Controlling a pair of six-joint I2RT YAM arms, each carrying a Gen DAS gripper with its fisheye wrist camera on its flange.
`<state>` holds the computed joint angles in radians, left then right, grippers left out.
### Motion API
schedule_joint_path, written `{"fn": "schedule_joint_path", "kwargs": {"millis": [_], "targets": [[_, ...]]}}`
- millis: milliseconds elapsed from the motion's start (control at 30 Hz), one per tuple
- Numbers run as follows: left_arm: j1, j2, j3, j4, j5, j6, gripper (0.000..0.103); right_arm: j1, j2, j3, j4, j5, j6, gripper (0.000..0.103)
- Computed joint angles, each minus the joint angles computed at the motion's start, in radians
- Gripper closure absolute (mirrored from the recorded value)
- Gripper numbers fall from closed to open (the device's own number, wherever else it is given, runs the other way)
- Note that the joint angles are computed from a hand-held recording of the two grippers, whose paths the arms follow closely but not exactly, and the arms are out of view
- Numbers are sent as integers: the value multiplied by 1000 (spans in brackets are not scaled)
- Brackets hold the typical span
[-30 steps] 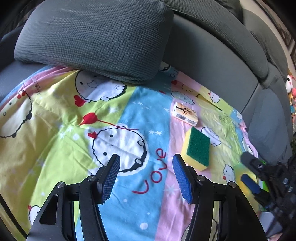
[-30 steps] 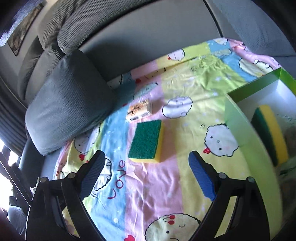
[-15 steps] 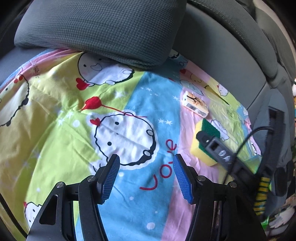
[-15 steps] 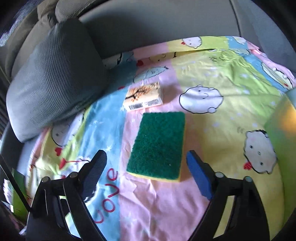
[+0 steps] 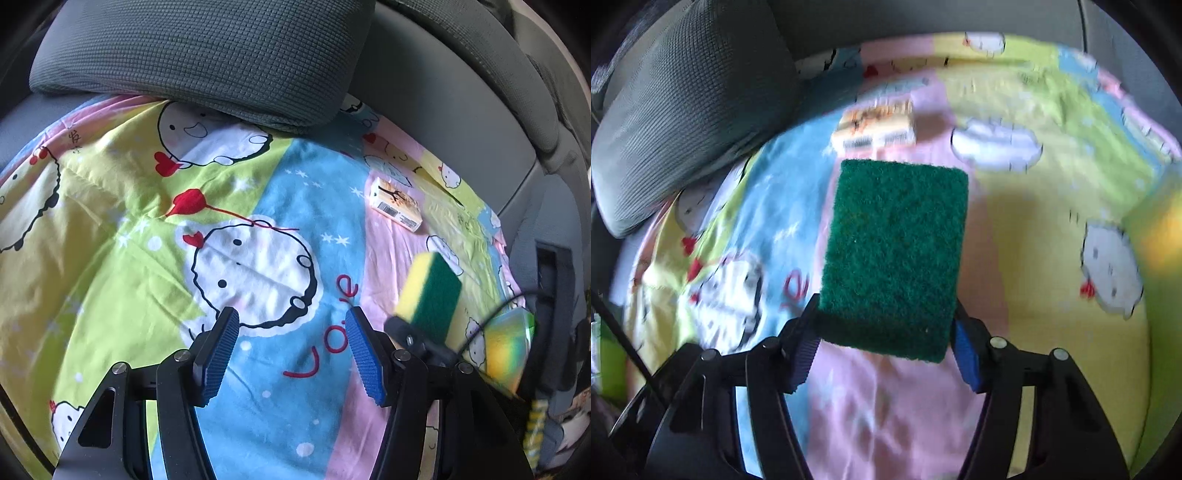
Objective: Organize objects
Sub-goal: 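Grasp the second green-yellow sponge with the right gripper and lift it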
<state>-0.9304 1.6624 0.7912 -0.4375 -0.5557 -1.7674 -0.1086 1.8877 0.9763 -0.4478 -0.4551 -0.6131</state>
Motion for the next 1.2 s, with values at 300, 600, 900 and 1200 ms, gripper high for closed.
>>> {"fn": "schedule_joint_path", "kwargs": {"millis": [300,600,900,1200], "targets": [[1,16,18,-5,8,19,42,-132,-13,80,-359,-7,-297,38],[19,52,37,53,52,76,41,-227,41,220,-454,-157,-257,21],[42,118,54,227,143,172,35,-201,134,289,-475,-184,-106,54],[63,182,71,333,216,252,35,-182,218,343,-512,-188,-52,57]]}}
